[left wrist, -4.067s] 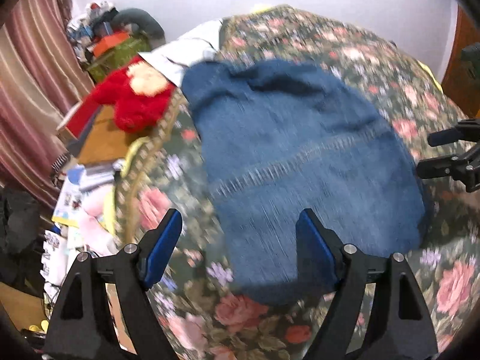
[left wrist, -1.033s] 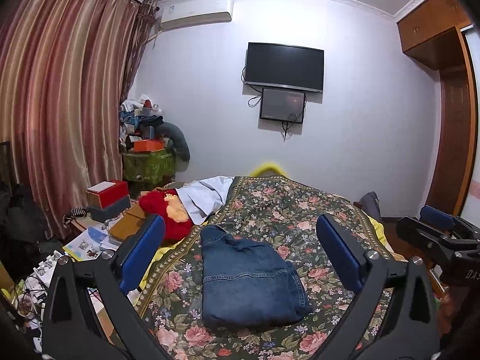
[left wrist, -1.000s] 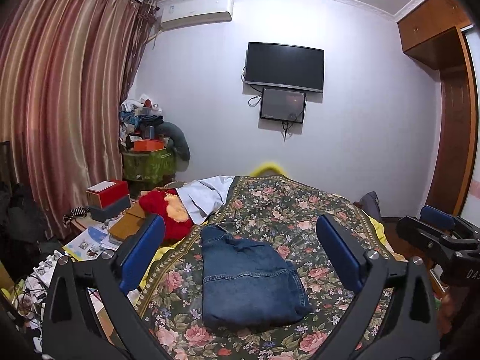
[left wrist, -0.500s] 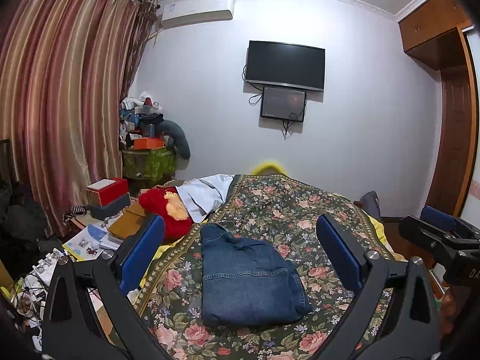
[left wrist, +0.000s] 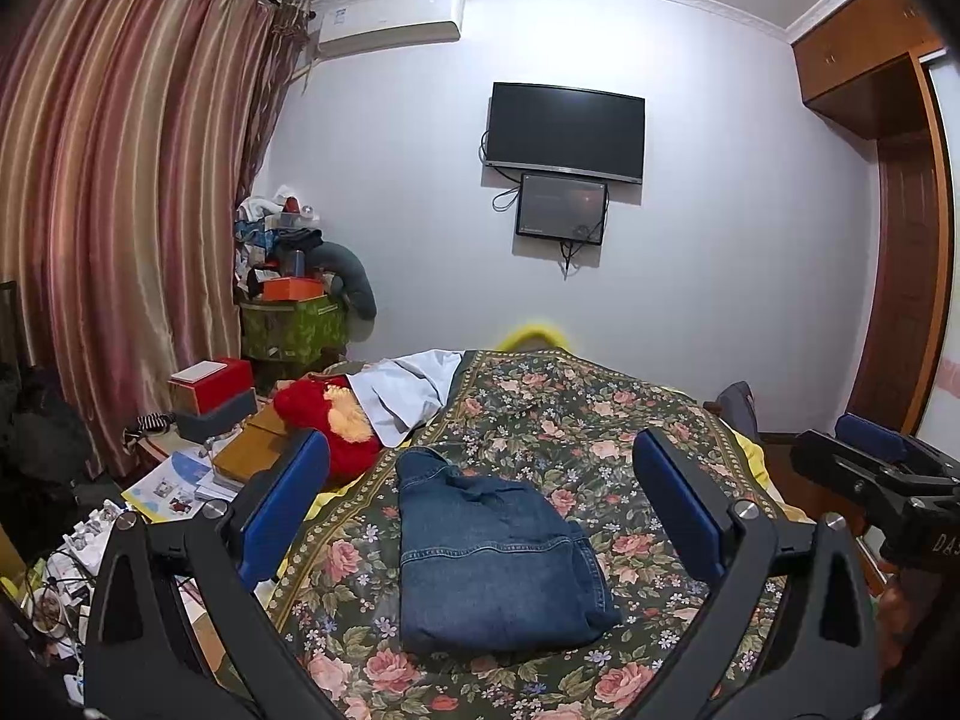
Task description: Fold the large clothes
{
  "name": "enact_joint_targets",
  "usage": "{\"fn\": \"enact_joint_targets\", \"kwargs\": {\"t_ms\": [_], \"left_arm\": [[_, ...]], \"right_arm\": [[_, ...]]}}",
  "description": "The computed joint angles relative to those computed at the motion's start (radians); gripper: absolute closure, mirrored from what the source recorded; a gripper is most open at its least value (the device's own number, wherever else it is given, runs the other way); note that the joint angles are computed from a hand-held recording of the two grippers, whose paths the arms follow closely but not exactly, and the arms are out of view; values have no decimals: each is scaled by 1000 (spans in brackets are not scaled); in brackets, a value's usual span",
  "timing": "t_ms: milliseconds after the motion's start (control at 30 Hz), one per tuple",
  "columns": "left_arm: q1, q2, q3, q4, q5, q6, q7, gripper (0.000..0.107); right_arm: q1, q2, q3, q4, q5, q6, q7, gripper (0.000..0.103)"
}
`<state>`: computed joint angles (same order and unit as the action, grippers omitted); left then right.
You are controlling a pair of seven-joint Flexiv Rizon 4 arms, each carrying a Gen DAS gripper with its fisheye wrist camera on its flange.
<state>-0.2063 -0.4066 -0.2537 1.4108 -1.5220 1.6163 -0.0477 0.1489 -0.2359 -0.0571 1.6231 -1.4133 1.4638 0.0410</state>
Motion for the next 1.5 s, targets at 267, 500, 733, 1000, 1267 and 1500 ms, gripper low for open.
{"fn": "enact_joint_targets", "kwargs": {"t_ms": [267, 500, 733, 1000, 1267, 1500], "left_arm": [[1, 2, 0, 6, 18, -10, -13, 5], [6, 13, -6, 18, 17, -27, 1, 5], [7, 24, -2, 33, 36, -62, 0, 5], [1, 24, -6, 34, 34, -58, 11, 5], [4, 24, -12, 42, 78, -65, -23, 5], [19, 24, -27, 49, 115, -67, -54, 5]], "right_arm": [[0, 2, 0, -2, -14, -5, 14, 0], [-3, 2, 5, -3, -26, -7, 26, 0], [-4, 6, 6, -5, -36, -12, 38, 0], [-1, 8, 9, -10, -21, -26, 34, 0], [0, 8, 9, -9, -21, -29, 40, 0], [4, 6, 11, -11, -20, -42, 53, 0]]}}
